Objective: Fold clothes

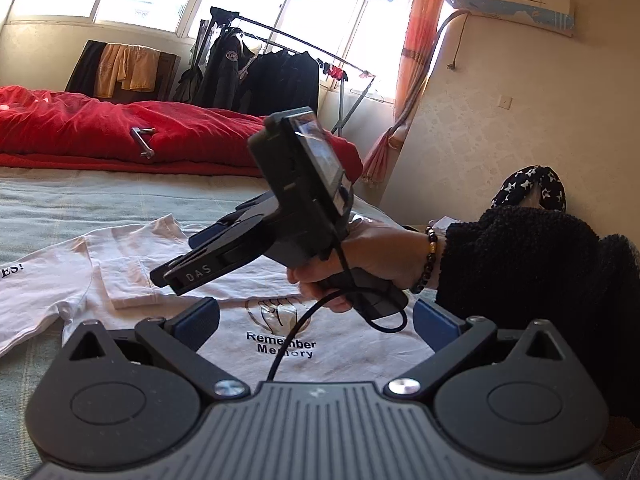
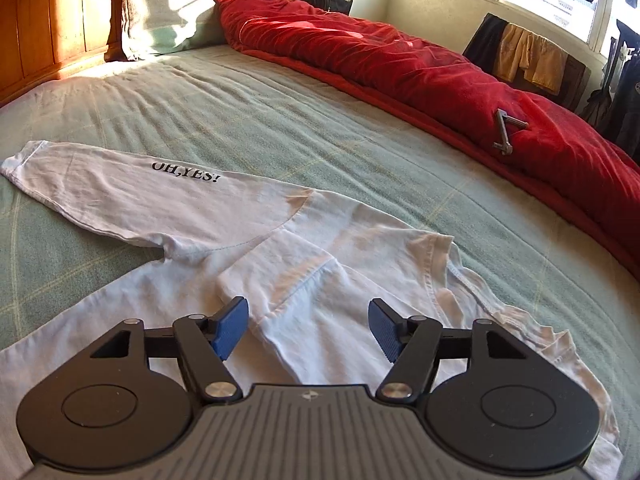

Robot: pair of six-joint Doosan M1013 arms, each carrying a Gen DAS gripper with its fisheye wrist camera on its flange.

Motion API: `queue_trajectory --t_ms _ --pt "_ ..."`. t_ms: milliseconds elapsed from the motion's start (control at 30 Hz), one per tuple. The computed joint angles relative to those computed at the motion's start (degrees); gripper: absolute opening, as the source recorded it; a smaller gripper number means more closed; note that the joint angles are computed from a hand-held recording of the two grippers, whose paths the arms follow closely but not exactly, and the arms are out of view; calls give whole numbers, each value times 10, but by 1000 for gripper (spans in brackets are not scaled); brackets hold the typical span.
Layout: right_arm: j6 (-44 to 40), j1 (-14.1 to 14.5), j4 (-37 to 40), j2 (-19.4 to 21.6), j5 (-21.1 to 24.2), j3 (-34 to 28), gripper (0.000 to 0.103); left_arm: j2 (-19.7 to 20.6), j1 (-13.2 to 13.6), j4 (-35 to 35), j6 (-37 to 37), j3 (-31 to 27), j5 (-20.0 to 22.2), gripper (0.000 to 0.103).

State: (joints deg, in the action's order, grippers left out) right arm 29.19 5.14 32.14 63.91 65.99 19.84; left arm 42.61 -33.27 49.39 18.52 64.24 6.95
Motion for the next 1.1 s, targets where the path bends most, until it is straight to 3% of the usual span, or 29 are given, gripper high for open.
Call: queue_trajectory --t_ms 100,200,333,533,633,767,933,1100 --pt "-14 -12 -23 -32 -44 56 75 -2 0 64 -65 4 -9 102" --pt "-2 -29 -43 -56 -77 99 75 0 -1 72 -77 2 -3 102" --pt "76 -53 -69 -63 -105 113 75 8 0 -9 -9 -13 21 102" --pt "275 -94 -55 -17 -74 29 74 25 3 -142 113 -40 56 102" --pt "322 -110 -36 -20 -99 40 74 34 5 -185 152 -56 73 102" --pt "275 -119 -31 -62 -164 127 75 42 5 -222 190 -68 84 102" --pt "170 -129 -15 -98 -198 212 75 45 4 -248 221 -73 89 102" --pt "151 -117 -80 -106 -244 249 75 50 4 -256 229 -80 98 102"
